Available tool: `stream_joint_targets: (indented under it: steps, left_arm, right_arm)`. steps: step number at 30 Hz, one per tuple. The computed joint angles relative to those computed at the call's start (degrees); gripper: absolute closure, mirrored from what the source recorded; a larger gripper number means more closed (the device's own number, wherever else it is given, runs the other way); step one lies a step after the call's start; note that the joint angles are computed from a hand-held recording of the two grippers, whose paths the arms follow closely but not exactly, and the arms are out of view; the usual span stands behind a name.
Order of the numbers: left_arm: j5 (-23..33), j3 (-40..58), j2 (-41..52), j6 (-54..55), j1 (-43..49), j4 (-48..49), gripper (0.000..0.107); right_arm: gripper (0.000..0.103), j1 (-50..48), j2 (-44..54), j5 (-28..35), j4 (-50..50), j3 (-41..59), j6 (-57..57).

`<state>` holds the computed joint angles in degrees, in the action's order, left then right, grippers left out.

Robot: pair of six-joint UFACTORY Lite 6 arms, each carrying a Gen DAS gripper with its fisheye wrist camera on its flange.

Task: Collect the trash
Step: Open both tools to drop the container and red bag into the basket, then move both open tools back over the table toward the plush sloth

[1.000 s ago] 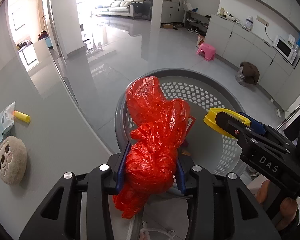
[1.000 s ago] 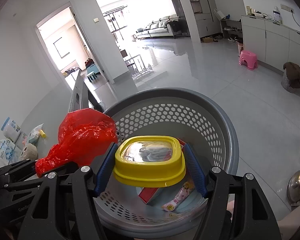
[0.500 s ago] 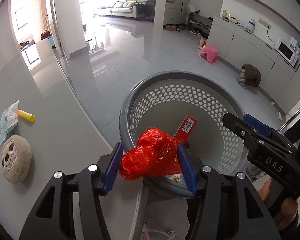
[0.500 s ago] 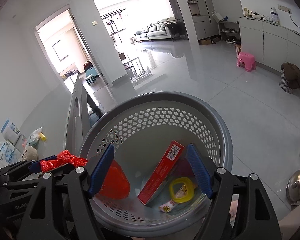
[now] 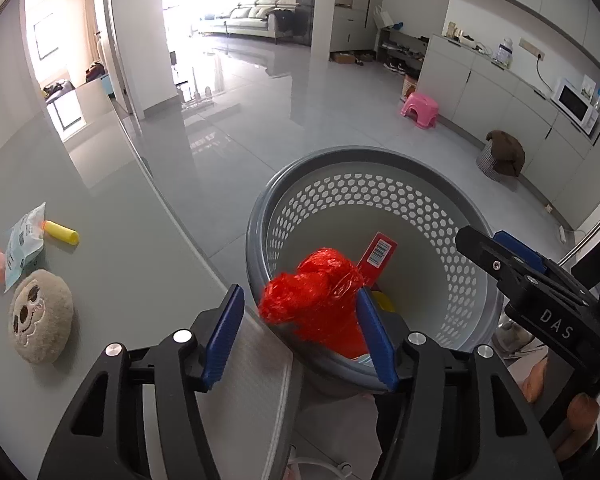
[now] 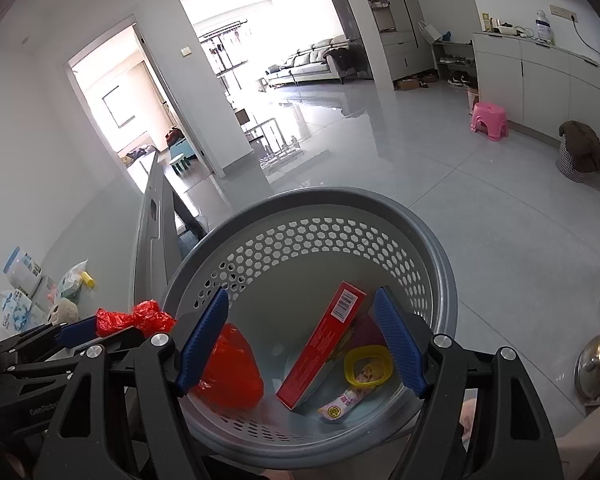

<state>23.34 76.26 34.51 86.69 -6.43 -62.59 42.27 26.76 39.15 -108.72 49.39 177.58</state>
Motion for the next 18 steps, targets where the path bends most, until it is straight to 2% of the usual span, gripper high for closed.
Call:
stream_joint_targets:
  steps: [18]
  left_arm:
    - [3.0,-5.2,-7.4,3.9,4.5,-2.3,0.042]
  right_arm:
    - [0.028,4.8,-3.6,2.6,9.2,0.1,-6.6]
